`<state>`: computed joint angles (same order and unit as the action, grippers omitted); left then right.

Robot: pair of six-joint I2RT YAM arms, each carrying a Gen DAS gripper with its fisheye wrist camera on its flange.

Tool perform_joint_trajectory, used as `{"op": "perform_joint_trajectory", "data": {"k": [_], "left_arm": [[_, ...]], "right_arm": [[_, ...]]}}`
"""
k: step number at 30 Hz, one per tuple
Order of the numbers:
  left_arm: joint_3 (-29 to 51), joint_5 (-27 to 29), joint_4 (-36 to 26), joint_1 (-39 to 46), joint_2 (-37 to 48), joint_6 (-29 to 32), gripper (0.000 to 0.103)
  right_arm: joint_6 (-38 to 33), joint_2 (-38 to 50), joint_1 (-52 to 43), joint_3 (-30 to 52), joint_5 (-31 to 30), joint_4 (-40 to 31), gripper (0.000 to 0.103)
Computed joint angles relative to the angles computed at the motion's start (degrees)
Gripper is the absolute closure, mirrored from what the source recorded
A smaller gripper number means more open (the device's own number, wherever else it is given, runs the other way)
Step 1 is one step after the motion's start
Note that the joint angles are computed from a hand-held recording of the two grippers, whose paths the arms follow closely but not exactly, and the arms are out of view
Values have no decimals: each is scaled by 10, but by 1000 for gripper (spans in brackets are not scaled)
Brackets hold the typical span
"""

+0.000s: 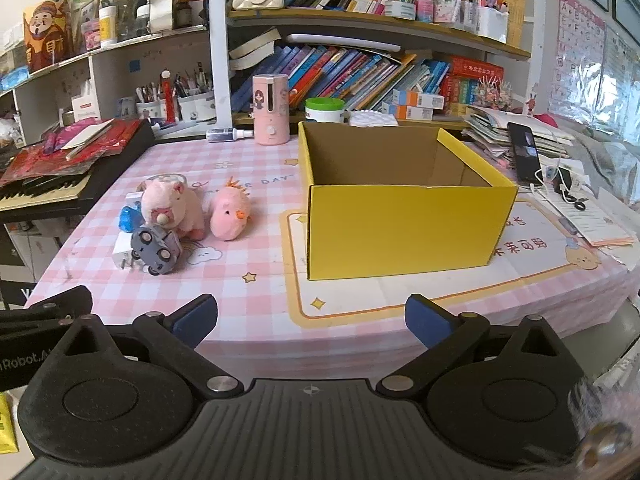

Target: Organize objects

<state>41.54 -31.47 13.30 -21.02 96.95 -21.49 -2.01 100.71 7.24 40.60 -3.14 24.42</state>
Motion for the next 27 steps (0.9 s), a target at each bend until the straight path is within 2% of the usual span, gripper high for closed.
{"op": "perform_joint_trajectory", "data": {"k": [5,12,17,21,25,27], "left_arm": [[3,5,-15,7,-5,-11,0],[-7,-4,-3,4,-9,-29,0],[1,-4,-16,18,0,-59,0],[12,-13,-28,33,7,-69,0],[12,-24,-14,51,17,-83,0],[26,-12,-29,61,32,-92,0]], "right_arm": [[-4,0,3,0,-7,-2,1],[-16,3,0,-1,-24,11,1],[-22,20,2,7,-38,24,1],[-24,43,-1,41,-78,11,1],[-32,72,12,78,-100,1,2],[-48,85,19,99,-113,-10,6]]}}
